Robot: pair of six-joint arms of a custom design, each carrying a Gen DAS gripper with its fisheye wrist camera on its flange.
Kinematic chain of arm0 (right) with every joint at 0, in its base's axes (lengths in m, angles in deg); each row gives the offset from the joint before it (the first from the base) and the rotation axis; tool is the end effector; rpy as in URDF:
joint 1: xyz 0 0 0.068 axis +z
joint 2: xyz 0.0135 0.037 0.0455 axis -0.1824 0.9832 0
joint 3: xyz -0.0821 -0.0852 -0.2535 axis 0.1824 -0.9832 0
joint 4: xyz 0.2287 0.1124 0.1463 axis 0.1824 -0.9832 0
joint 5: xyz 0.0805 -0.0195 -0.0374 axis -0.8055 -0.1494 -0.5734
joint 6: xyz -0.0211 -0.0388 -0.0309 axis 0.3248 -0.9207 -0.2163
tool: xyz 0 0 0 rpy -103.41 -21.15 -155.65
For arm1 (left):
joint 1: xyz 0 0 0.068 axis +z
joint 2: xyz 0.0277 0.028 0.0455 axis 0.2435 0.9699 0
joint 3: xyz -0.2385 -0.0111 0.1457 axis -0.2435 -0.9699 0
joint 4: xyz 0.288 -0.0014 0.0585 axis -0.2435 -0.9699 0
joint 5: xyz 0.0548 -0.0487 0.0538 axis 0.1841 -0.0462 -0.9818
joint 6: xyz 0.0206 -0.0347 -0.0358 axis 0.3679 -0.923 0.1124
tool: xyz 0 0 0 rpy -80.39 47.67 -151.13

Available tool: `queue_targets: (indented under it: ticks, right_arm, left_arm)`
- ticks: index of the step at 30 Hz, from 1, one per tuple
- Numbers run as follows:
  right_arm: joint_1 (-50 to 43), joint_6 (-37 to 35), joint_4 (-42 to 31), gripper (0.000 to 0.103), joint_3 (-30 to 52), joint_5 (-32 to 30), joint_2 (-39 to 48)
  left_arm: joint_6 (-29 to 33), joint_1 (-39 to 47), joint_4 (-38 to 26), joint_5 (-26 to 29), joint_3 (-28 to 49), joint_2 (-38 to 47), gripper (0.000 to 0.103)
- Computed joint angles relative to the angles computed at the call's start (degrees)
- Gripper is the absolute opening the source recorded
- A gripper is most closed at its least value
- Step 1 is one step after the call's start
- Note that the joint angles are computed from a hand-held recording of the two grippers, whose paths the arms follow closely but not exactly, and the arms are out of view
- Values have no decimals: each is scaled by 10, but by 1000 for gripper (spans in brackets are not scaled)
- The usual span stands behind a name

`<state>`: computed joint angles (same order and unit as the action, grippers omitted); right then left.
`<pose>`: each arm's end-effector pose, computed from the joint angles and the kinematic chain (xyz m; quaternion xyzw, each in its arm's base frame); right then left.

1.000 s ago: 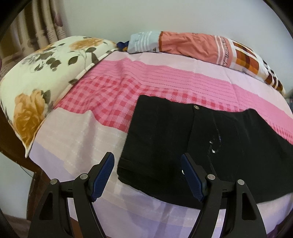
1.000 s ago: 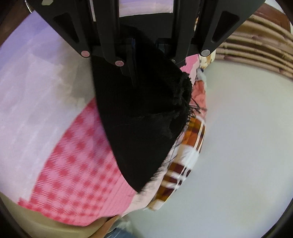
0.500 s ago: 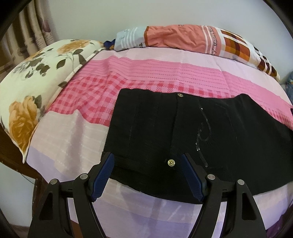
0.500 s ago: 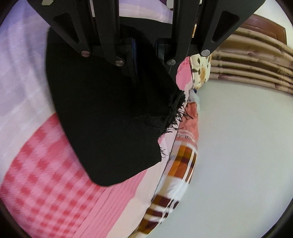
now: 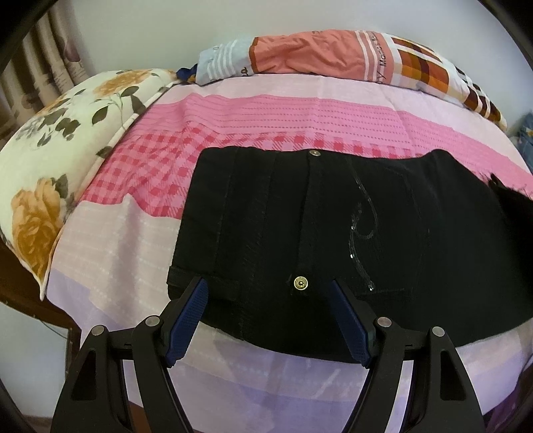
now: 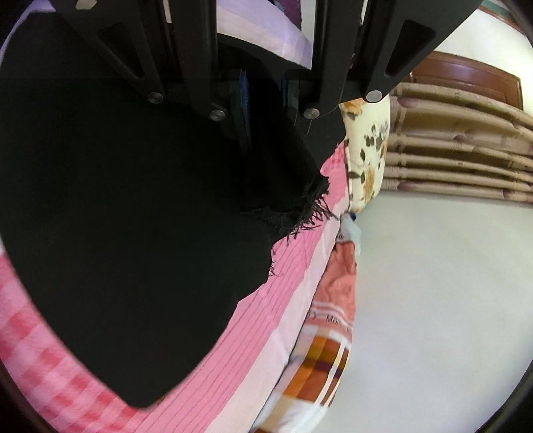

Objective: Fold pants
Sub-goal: 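Lift the leg hem with right tool and fold it over toward the waistband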

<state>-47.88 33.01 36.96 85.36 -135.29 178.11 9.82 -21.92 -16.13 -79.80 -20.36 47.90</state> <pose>0.1855 -0.1026 0.0324 0.1847 0.8339 0.5056 0.1221 0.1410 -0.0831 0.0411 -0.0741 0.9617 0.0878 0.2490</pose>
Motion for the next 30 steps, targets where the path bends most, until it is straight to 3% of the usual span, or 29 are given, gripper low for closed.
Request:
queue_targets:
  ticks: [16, 30]
  right_arm:
    - [207, 187, 193, 15, -84, -15, -77]
    - [259, 212, 242, 17, -101, 10, -76]
  left_arm:
    - [-8, -16, 3, -6, 9, 25, 79]
    - [-10, -23, 6, -6, 18, 46, 83]
